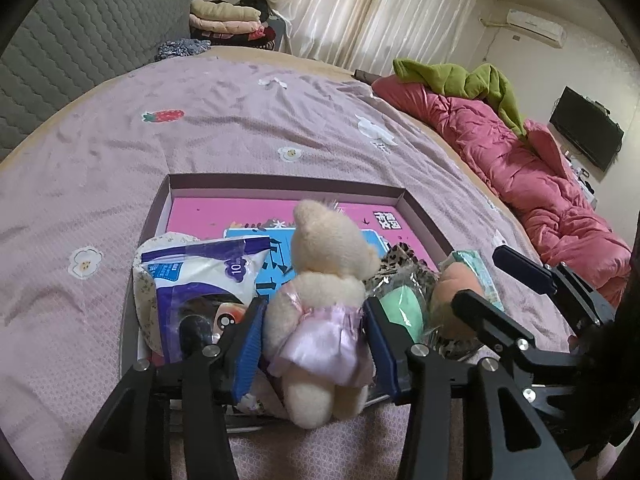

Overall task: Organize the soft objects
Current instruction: 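Lower both items into the tray and open both grippers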

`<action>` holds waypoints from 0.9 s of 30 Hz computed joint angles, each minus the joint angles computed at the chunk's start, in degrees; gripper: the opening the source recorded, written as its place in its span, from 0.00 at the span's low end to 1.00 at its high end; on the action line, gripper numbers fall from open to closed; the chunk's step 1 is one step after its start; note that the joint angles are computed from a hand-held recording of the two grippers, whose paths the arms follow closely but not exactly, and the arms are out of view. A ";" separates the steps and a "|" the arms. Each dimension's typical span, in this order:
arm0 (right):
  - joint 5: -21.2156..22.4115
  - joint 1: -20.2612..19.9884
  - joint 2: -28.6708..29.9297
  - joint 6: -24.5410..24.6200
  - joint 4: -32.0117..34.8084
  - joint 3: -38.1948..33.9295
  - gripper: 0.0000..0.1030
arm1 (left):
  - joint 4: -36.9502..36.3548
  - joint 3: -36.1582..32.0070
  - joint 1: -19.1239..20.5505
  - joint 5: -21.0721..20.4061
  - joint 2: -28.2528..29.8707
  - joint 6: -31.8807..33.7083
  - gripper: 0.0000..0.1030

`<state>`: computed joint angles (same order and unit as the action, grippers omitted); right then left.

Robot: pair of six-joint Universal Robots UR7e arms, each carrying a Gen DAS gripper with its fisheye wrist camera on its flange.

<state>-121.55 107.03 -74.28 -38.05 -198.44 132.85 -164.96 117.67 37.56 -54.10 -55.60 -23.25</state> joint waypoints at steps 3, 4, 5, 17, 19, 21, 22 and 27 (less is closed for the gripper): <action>0.09 0.29 -0.26 -0.35 -0.48 0.10 0.69 | -1.27 0.43 -0.56 1.06 -0.15 0.63 0.51; 0.04 0.44 -0.29 -0.54 -0.80 0.16 0.69 | -1.60 0.60 -0.70 1.27 -0.28 0.75 0.54; 0.21 0.50 -0.43 -0.61 -0.89 0.24 0.69 | -1.84 0.72 -0.83 1.47 -0.37 0.76 0.54; -0.20 1.23 -1.65 1.92 -2.44 1.77 0.71 | -2.49 2.88 -2.96 4.90 -2.47 0.30 0.56; -0.20 1.18 -2.15 2.93 -2.47 2.19 0.71 | -2.27 3.33 -3.50 5.65 -2.78 0.50 0.56; 0.15 1.04 -2.88 4.28 -1.88 2.71 0.71 | -2.38 4.02 -4.19 6.26 -3.15 0.14 0.57; 0.31 0.95 -3.29 4.97 -1.51 3.02 0.71 | -2.15 4.40 -4.55 6.45 -3.36 -0.18 0.57; 0.11 1.55 -4.65 8.45 -0.50 4.48 0.72 | 0.52 6.07 -6.29 7.20 -4.30 -2.83 0.57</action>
